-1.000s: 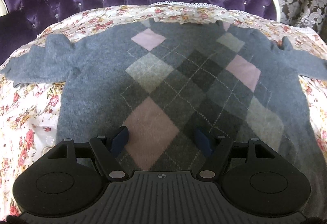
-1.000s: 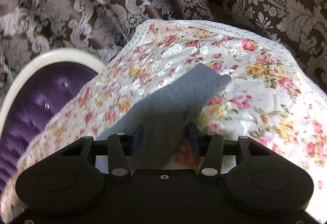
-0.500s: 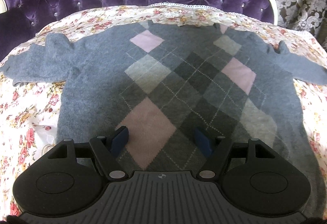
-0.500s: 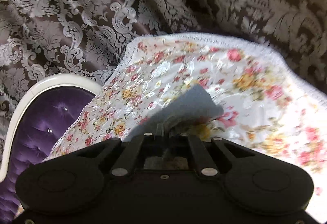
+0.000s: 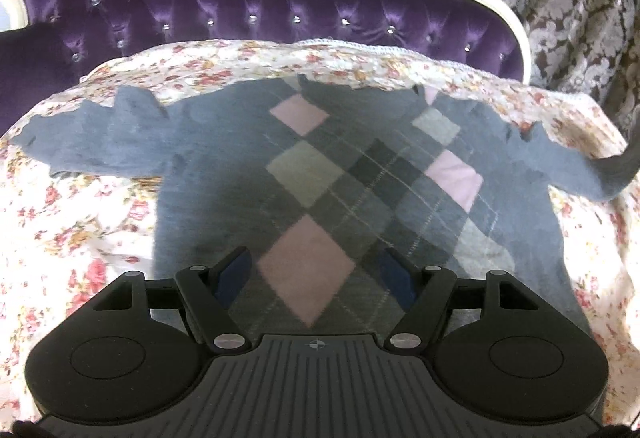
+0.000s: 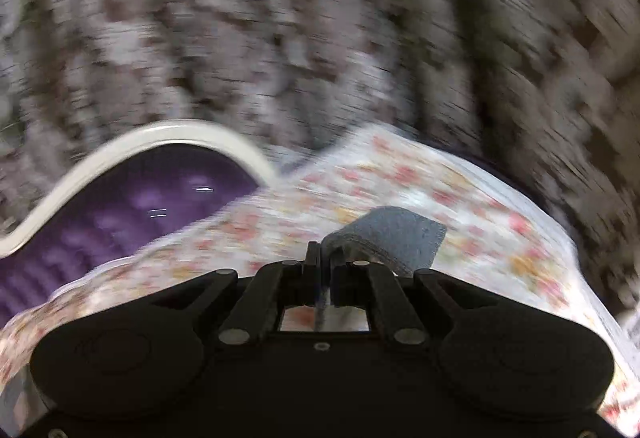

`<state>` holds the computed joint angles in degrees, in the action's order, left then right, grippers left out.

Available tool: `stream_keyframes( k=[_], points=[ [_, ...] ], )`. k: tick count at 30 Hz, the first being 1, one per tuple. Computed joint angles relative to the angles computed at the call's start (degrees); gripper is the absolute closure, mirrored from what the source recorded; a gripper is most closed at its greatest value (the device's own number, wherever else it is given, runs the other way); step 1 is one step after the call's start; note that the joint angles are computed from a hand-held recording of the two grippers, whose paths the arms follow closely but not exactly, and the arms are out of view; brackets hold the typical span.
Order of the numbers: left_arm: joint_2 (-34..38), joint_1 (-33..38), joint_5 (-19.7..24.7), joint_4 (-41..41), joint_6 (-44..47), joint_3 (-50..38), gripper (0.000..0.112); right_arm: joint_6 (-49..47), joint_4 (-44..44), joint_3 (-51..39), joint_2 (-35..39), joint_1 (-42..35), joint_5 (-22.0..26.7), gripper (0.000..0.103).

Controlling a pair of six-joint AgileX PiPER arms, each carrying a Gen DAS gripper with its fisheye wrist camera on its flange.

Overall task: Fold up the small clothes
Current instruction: 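Lift the sleeve with the right tool and fold it across the sweater body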

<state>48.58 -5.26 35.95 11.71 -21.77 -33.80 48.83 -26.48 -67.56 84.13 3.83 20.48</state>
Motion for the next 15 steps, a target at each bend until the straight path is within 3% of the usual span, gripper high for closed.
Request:
stream_keyframes(
  k=[3, 8, 15],
  points=[
    [-1.1, 7.6, 0.0, -8.6, 11.0, -0.1, 0.043, 0.3, -3.2, -6.3, 0.7, 9.4, 4.0, 0.092],
    [-2.5, 21.8, 1.6, -23.4, 30.7, 0.1, 0.043, -4.5, 0.3, -18.7, 7.4, 24.5, 7.6, 0.092],
    [-1.0, 41.8, 7.0, -40.5, 54.4, -0.1, 0.042, -13.6, 9.8, -41.2, 28.2, 39.2, 11.5, 0.092]
  ],
)
